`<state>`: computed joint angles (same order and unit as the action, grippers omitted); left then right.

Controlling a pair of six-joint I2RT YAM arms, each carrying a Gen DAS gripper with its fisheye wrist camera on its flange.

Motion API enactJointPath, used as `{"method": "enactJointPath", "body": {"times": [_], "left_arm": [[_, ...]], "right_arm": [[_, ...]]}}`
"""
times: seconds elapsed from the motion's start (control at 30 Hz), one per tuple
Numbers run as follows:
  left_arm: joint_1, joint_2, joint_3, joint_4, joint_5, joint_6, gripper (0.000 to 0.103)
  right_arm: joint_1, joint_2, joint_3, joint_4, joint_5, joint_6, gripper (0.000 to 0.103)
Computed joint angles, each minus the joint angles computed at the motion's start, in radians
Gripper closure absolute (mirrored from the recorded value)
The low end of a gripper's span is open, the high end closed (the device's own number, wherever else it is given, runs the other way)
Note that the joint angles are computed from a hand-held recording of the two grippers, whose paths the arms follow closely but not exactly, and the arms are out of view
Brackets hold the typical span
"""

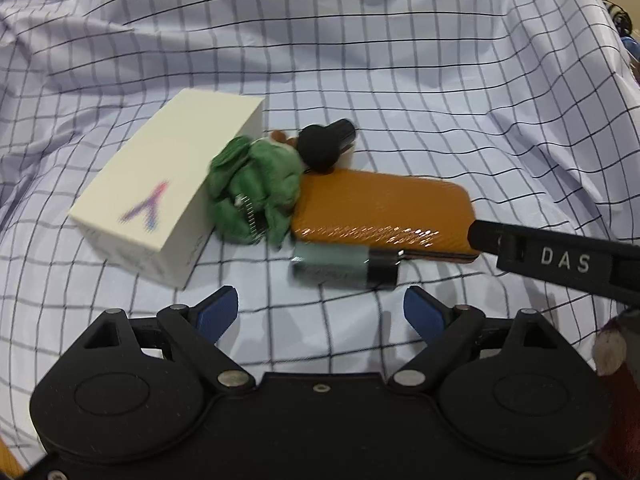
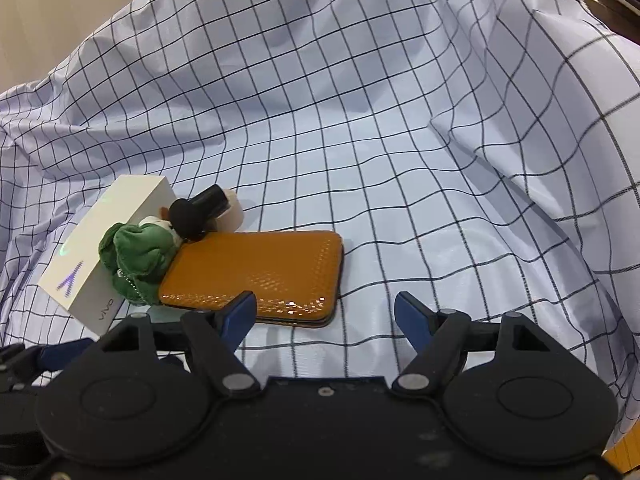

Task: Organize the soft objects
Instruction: 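Grasp the dark bottle with the left tool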

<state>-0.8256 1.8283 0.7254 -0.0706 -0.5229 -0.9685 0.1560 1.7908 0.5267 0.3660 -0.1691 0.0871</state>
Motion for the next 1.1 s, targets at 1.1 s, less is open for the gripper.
{"method": "enactJointPath", "body": {"times": [1.1], "left_arm": [[0.144, 0.07, -0.057, 0.242, 0.165, 0.073, 0.038]], "right_arm": [[0.027, 0.101, 0.088, 0.084, -0.052, -0.14, 0.027]]}}
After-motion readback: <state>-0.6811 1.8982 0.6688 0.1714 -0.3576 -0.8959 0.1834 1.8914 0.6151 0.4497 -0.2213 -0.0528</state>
